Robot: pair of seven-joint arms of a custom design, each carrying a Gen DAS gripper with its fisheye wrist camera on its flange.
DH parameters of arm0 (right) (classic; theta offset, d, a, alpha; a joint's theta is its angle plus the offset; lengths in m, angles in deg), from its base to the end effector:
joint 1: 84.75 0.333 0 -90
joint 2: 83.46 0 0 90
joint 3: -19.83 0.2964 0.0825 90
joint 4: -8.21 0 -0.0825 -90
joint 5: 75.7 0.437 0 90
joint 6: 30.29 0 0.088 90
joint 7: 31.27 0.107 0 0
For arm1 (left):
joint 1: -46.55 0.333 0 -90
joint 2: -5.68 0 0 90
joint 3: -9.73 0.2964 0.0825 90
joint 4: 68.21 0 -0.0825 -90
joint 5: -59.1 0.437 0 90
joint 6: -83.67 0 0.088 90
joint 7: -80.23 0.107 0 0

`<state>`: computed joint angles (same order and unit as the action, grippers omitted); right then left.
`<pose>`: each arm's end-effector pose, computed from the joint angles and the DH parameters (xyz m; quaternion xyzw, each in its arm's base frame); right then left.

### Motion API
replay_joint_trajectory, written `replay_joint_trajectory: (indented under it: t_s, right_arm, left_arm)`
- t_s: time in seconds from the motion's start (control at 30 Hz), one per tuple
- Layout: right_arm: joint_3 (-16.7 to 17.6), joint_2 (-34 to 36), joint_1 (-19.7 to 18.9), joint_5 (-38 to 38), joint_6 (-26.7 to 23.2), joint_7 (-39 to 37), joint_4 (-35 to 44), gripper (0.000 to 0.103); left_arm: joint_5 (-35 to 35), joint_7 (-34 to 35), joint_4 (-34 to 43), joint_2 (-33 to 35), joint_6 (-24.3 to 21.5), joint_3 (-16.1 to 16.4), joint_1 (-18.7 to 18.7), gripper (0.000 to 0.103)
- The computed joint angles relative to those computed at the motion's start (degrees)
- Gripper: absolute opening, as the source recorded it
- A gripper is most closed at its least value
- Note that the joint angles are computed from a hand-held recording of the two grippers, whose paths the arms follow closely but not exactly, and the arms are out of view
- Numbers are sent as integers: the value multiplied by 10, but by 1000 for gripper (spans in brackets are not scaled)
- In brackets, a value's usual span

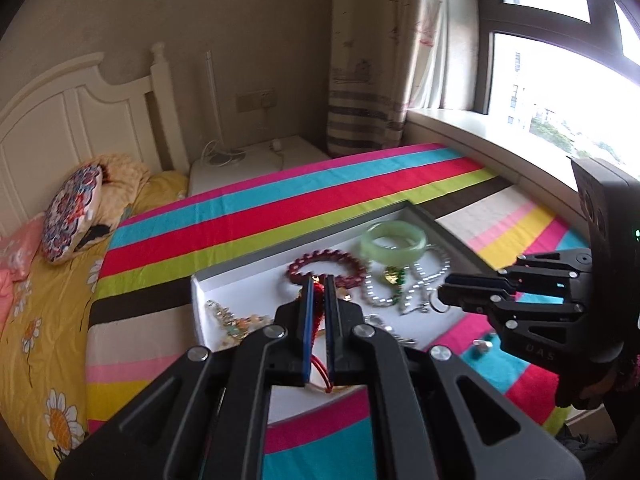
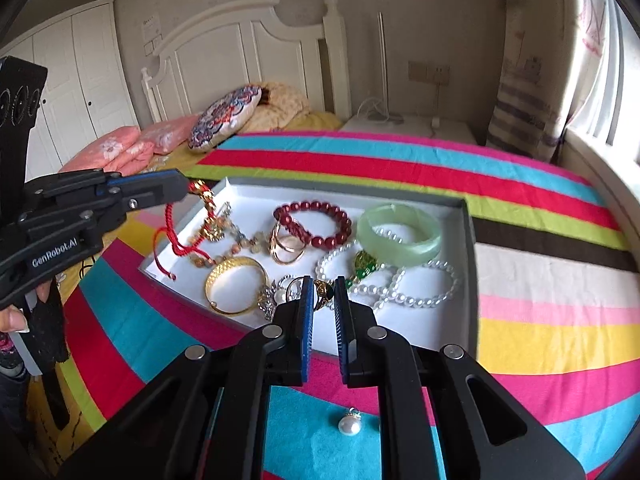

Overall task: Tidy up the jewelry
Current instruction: 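Release the red string bracelet into the tray with the left tool, then reach both open tools toward the two pearl earrings on the bed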

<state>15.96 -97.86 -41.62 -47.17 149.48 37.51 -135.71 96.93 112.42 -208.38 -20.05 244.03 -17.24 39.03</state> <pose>0.4352 0.3013 0.4162 -0.7906 0.4412 -0.1488 0.3977 0.4081 -0.3257 0.4789 -0.5750 0.6886 -0.3241 0.3002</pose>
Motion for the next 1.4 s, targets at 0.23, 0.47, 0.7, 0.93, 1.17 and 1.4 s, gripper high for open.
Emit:
replay_joint_trajectory:
  t_s: [0.23,0.47,0.7,0.93,1.17,1.4]
  right_arm:
    - [21,30,-17,16,-10,-7,17,12]
    - [59,44,-58,-9,-20,19,26,12]
    - [80,47,-89,-57,-14,73,25,19]
    - [-2,28,2,69,11,-18,8,56]
    - [-57,-2,51,105,29,-49,-11,56]
    - [-58,-56,25,62,52,-6,-66,57]
  left_arm:
    - [3,-12,-16,-7,-22,-3,10,5]
    - [36,-39,-11,1,-60,-7,9,5]
    - [73,-72,-9,-1,-94,-6,-1,38]
    - [99,-100,-15,-13,-106,-6,-9,69]
    - [120,-123,-13,-10,-129,-9,-15,87]
    - [132,-147,-17,-19,-160,-14,-33,98]
